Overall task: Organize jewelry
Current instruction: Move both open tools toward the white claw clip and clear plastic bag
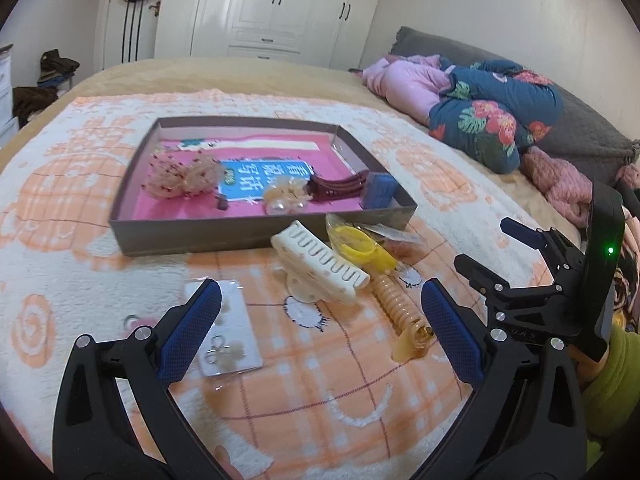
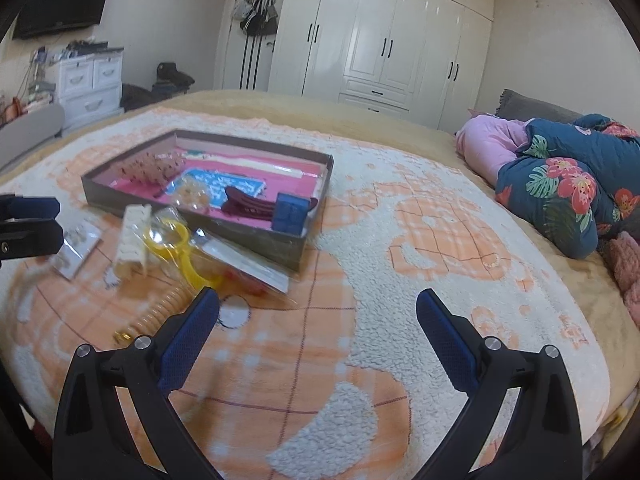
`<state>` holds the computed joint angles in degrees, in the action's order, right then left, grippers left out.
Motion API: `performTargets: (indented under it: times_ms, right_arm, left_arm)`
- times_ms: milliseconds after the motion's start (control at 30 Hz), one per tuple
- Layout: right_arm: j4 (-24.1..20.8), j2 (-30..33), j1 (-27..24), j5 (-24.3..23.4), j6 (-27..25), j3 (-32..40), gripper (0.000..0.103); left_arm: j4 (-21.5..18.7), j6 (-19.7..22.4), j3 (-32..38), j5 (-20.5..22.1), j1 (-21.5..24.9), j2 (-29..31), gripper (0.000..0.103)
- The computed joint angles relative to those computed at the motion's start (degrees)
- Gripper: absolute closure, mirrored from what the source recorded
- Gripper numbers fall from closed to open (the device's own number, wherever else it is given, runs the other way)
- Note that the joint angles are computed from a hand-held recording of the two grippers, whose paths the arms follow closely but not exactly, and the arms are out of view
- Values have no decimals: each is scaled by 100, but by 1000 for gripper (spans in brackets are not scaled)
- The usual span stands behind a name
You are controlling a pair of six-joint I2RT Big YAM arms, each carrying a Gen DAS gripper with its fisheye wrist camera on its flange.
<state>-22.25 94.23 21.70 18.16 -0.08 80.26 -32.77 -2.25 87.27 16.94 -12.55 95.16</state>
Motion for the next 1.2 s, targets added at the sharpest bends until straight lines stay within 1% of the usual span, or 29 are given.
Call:
performTargets:
  times_ms: [167, 233, 400, 567, 667, 833, 967, 1133, 1167, 1200]
  right_arm:
    - [-84, 100, -66, -65, 9, 34, 7]
    - [-102, 120, -92, -84, 32, 43, 7]
    - [-148, 184, -135, -125, 64, 106, 7]
    - [-253, 332, -161, -178, -69, 284, 7]
    - [-346, 466, -161, -161, -143, 433, 7]
    - [-625, 740, -135, -136, -283, 801, 7]
    - [-871, 992, -55, 22, -556, 1114, 7]
    - [-911, 1161, 23, 130, -819, 1356, 8]
    - [-939, 1200, 32, 120, -859, 1423, 9]
    - [-992, 1233, 32, 64, -911, 1487, 13]
  left_arm:
    - [-359, 83, 433, -202, -113, 350, 11]
    - [-480, 64, 600, -214, -152, 499, 11]
    - [-660, 231, 847, -470, -292, 744, 11]
    - [-769, 271, 1031, -694, -319, 943, 11]
    - [-823, 215, 1085, -717, -277, 1015, 11]
    - [-821, 179, 1030, -692, -208, 974, 11]
    - [-799, 86, 948, -608, -131, 892, 11]
    - [-826, 17, 864, -630, -100, 793, 11]
    - [-852, 2, 868, -632, -95, 784, 11]
    - [-873, -37, 869, -633, -86, 769, 11]
